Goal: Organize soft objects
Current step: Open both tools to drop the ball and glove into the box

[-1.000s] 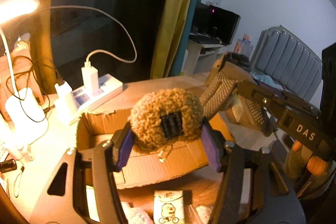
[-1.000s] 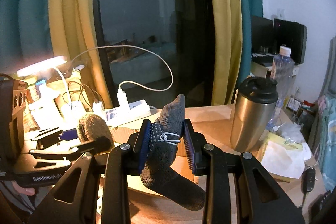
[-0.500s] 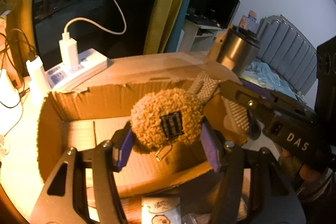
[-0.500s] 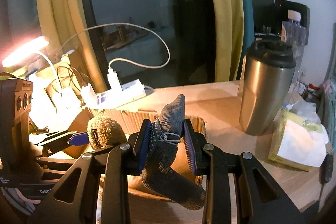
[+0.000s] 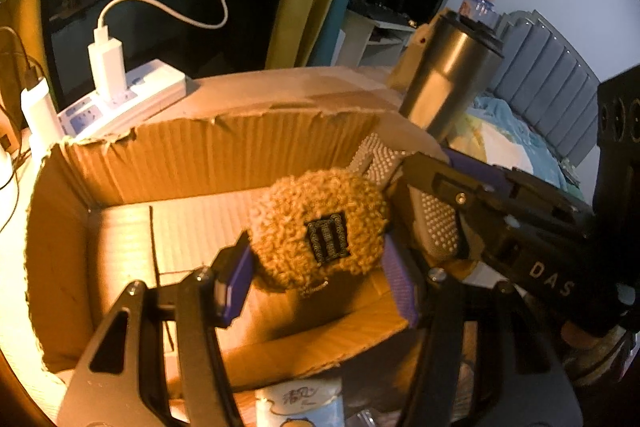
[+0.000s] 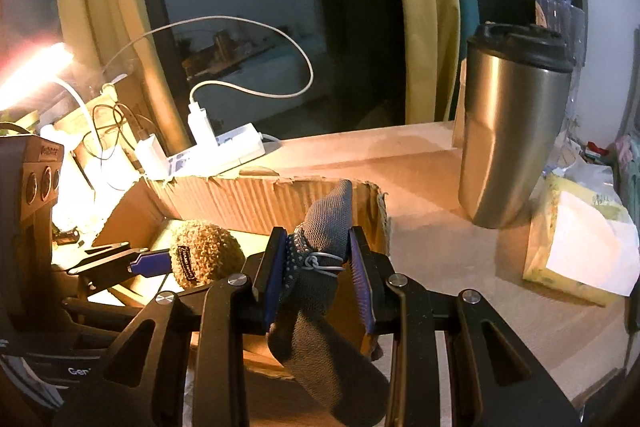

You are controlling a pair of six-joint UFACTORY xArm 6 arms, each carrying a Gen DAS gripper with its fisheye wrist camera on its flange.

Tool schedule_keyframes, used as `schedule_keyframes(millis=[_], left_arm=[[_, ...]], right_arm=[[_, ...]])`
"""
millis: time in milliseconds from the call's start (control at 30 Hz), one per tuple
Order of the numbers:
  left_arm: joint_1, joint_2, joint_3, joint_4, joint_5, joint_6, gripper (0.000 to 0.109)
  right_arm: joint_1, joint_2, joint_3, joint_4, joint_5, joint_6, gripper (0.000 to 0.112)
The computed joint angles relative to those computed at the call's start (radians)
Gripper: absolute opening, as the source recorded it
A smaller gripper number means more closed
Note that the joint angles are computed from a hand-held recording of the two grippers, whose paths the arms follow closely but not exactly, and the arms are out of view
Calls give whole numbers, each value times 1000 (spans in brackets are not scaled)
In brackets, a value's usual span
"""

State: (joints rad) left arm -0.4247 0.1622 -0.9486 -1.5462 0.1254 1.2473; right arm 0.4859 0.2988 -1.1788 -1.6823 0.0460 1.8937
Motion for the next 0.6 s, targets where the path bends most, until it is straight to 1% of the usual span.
schedule_keyframes(millis=[167,233,267,300,333,433,467,500,533,600], left_arm=[[2,12,1,59,22,-56,63],[9,15,3,98,41,-96,65],[10,17,3,108,44,-108,65],[12,18,3,123,51,-122,66],[13,18,3,133,56,-131,67],[5,13,12,152,42,-144,70],[1,10,13,151,31,-143,73],[-2,2,17,127,20,-116,80],[-8,-4,18,104,4,-88,83],[-9,-14,20,61,-1,-45,84]], right_arm=[[-8,1,4,14,-7,-2,35],[-10,-2,10,54,-5,-35,38],[-12,-6,18,96,-4,-73,45],[-12,-8,23,118,-2,-90,49],[-14,-12,26,120,-4,-90,49],[-8,-32,36,61,15,-18,52],[-3,-43,43,45,34,2,55],[-1,-54,49,16,44,34,55],[0,-67,57,-9,52,65,55],[4,-94,79,-34,73,104,55]])
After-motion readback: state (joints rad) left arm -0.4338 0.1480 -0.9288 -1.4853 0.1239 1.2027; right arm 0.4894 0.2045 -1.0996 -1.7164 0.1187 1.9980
